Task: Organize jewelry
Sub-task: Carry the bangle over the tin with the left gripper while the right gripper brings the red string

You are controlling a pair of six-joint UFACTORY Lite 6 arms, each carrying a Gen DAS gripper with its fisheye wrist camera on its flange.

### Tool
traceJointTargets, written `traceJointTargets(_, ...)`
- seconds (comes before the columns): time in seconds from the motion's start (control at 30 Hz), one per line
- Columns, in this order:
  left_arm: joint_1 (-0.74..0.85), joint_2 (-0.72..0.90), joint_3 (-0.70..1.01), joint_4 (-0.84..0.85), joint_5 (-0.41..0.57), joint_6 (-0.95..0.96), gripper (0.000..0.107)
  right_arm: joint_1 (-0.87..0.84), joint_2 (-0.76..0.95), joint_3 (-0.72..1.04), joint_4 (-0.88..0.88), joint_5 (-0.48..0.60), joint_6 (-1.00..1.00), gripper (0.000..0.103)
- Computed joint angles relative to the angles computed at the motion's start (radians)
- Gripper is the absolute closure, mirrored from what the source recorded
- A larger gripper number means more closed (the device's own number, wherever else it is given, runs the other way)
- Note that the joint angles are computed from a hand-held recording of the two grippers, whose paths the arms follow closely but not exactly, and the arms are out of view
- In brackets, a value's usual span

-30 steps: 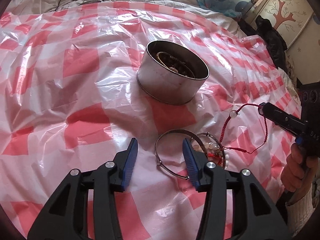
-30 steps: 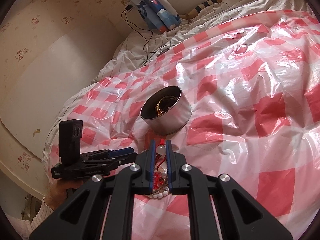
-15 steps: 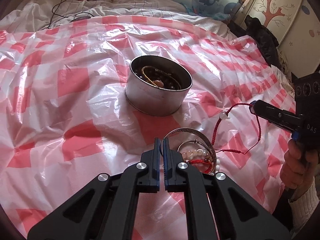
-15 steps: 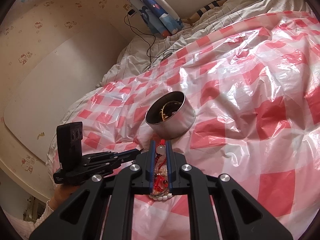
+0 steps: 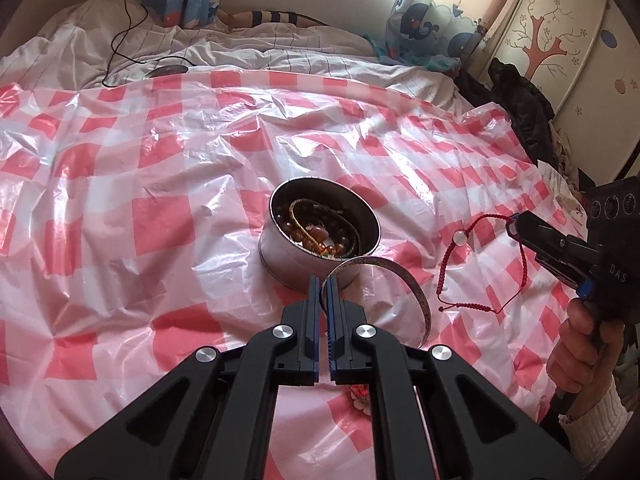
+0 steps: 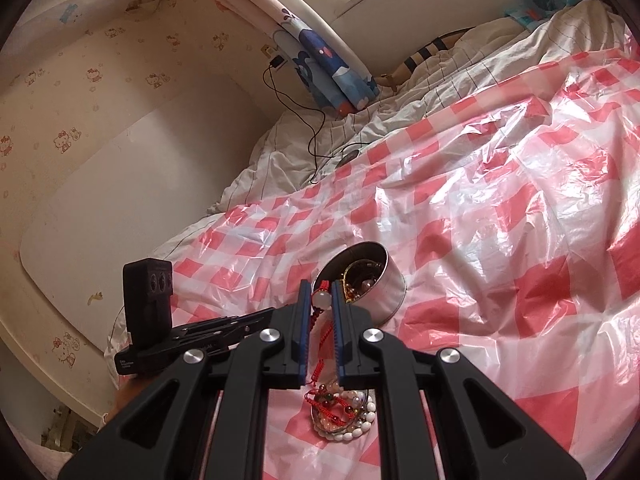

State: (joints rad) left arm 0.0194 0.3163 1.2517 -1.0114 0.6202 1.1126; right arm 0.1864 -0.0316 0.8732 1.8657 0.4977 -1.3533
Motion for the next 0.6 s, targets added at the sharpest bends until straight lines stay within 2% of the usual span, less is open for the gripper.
traceJointTargets(0.23,-0.03,0.137,0.222,0.074,0.0,-0.115,0.104,0.019,0.113,0.147,-0.016,-0.026,0.001,0.092)
traceJointTargets(0.47,-0.059,0.313,0.463,0.143,0.016,-0.238,0.104,0.032,0.305,0.384,-0.098,-0.065,0.06,0.092)
traceJointTargets(0.6,-0.078,0.377,0.526,0.172,0.005,-0.27,0.104,0.032,0.394,0.481,-0.135,-0.076,0.094,0.092)
